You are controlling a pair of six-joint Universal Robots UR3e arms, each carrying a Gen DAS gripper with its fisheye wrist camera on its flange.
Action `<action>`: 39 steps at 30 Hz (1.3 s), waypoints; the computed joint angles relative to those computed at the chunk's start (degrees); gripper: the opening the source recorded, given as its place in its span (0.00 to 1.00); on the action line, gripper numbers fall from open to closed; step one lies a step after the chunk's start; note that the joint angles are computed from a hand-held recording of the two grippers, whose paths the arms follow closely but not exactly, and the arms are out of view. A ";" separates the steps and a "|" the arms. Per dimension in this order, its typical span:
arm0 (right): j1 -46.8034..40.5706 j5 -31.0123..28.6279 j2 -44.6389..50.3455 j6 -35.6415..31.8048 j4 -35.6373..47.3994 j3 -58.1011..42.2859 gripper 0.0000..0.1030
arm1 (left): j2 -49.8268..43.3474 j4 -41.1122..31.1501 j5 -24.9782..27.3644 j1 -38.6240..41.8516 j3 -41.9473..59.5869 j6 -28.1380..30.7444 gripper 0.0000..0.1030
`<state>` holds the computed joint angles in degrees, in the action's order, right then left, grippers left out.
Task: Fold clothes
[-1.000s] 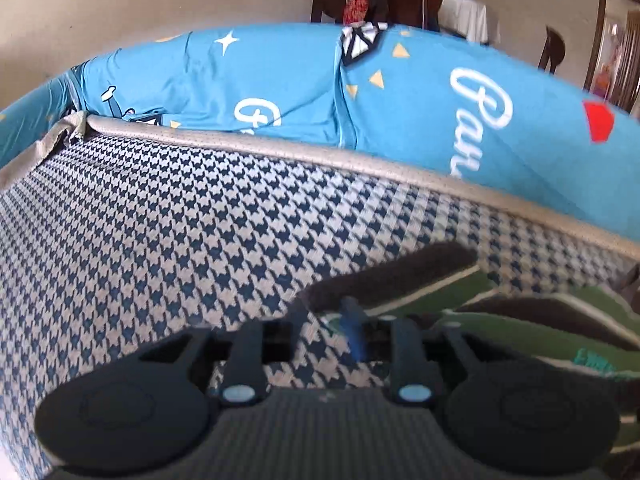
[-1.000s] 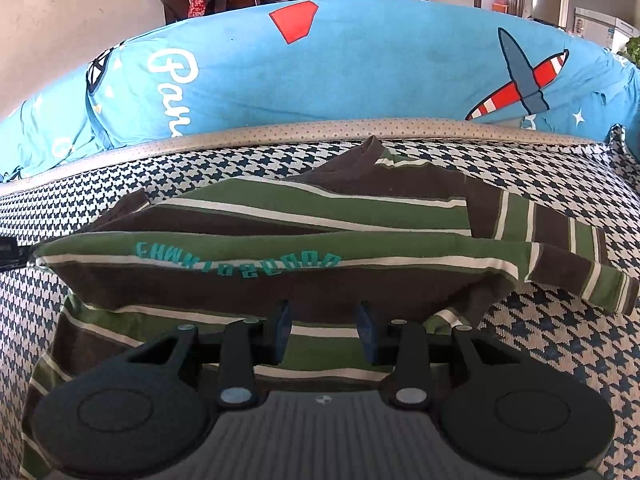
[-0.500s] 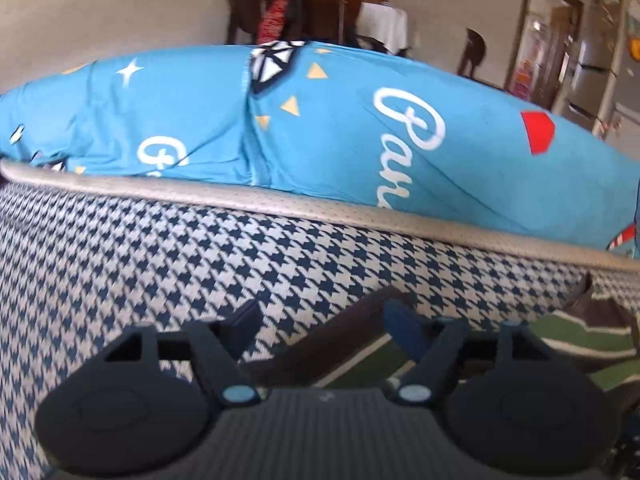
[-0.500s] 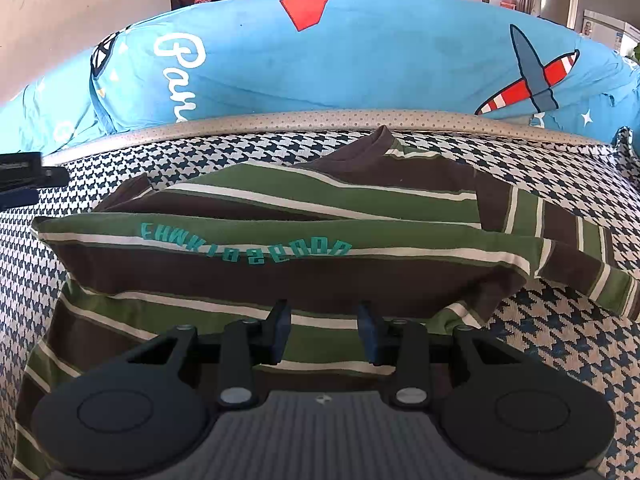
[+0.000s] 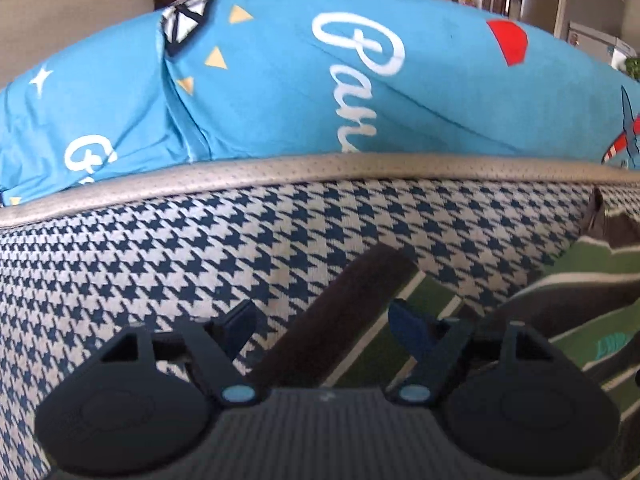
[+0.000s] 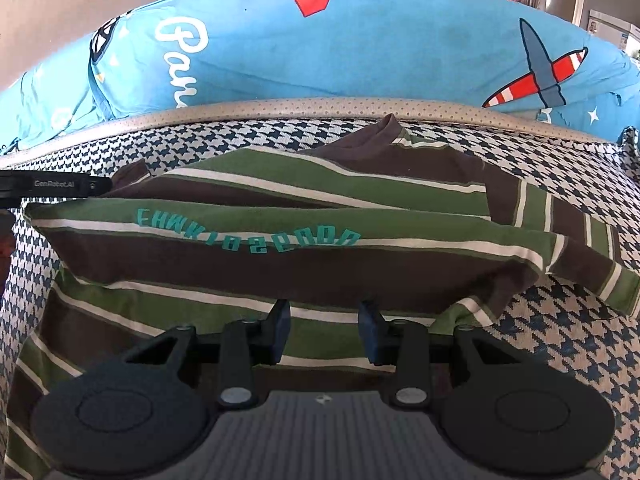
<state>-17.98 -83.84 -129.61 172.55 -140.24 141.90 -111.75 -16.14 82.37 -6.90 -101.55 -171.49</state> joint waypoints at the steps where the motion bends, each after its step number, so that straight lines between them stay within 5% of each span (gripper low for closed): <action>1: 0.35 -0.24 0.50 0.09 -0.40 -0.01 0.37 | -0.48 -0.16 -0.13 -0.02 0.27 0.50 0.75; 9: 2.72 -1.92 3.77 1.47 -3.50 -0.09 0.37 | -2.98 -0.92 -2.26 0.29 2.40 2.78 0.95; 16: 3.48 -2.64 5.41 2.08 -5.13 -0.18 0.37 | -4.30 -1.13 -3.52 0.12 3.71 4.41 0.94; 19: 3.92 -3.10 5.93 2.22 -5.83 -0.11 0.37 | -3.71 -0.88 -5.13 0.26 3.13 5.49 0.78; 24: 4.73 -3.82 6.83 2.43 -7.03 -0.04 0.37 | -2.24 -1.94 -7.74 0.20 2.60 6.68 0.36; 27: 4.68 -3.78 6.89 2.34 -7.23 0.05 0.37 | -1.98 -1.78 -7.40 -0.43 2.49 6.68 0.23; 32: 4.52 -3.59 7.20 2.27 -7.46 0.01 0.37 | -1.91 -0.86 -6.75 -1.24 2.26 6.19 0.11; 39: 4.24 -3.24 6.95 2.68 -7.30 0.08 0.37 | -1.79 5.39 -1.48 -3.73 1.63 3.31 0.09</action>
